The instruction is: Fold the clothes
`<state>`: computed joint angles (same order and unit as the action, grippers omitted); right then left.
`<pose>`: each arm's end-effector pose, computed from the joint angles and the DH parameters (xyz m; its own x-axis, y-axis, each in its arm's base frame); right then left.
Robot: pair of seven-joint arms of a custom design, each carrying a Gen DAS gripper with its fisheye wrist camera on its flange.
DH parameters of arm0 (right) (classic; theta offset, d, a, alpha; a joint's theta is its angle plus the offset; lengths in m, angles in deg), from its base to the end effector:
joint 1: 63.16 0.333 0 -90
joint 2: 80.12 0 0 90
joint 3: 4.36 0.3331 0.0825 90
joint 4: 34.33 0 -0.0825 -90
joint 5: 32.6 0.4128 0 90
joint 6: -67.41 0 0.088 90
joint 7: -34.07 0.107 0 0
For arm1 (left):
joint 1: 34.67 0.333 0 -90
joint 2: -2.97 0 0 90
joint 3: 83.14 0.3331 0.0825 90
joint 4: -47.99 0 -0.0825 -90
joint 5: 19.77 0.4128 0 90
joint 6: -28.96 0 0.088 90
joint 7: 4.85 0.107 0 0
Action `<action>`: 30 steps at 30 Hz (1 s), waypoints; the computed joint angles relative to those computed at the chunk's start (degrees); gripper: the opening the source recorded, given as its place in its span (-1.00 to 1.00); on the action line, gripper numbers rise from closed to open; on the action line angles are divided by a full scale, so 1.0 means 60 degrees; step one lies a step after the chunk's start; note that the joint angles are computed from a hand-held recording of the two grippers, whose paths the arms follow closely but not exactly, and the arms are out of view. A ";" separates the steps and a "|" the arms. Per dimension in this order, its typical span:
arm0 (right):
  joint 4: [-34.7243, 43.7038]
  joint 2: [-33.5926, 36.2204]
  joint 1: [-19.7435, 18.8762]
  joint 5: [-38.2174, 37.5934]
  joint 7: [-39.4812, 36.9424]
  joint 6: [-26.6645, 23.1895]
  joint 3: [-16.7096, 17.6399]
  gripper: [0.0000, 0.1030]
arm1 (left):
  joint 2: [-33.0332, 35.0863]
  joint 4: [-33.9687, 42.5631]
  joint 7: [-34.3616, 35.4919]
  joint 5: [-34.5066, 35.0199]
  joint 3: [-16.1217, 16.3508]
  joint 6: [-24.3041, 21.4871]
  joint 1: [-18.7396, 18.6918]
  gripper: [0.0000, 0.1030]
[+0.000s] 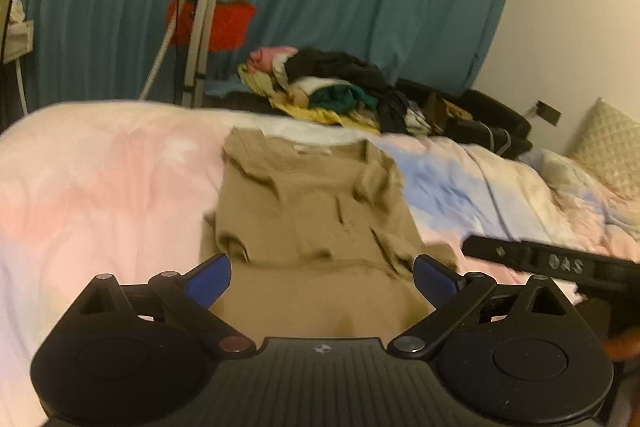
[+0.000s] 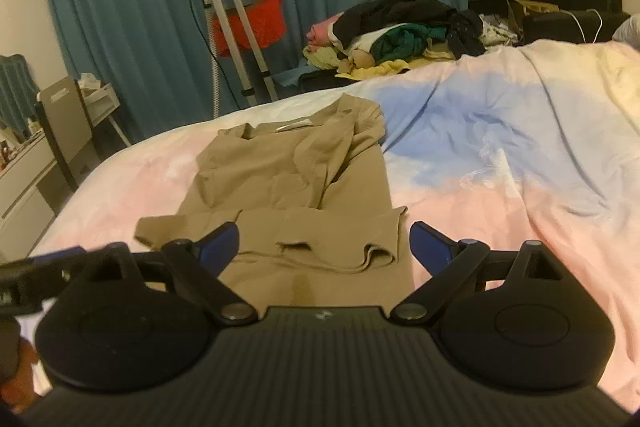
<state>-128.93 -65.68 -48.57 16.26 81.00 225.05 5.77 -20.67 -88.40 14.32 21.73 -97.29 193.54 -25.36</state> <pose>0.6662 0.2576 0.5615 0.5753 -0.7779 -0.2530 -0.5606 -0.1497 -0.8144 0.4854 -0.0921 0.5674 0.3575 -0.9021 0.2417 -0.4490 -0.3929 -0.8025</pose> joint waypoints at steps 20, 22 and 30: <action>-0.1186 -0.0276 -0.0554 0.3179 0.4951 -0.5446 -0.0558 0.80 | 0.0507 -0.2216 0.0695 -0.7470 0.1851 0.2891 -0.2159 0.00; -0.1221 -0.0252 -0.0486 0.3297 0.5146 -0.4757 -0.0562 0.63 | 0.0566 -0.2197 0.0293 -0.7275 0.1591 0.2793 -0.1757 -0.55; -0.1557 -0.0394 -0.0265 0.3010 0.5972 -0.2121 -0.0573 -0.01 | 0.0466 -0.2345 -0.0509 -0.6565 0.0815 0.3709 -0.0779 -0.84</action>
<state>-138.28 -68.05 -50.16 34.32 116.83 212.32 2.33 -17.88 -102.47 11.26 -17.66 -92.40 215.80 -30.03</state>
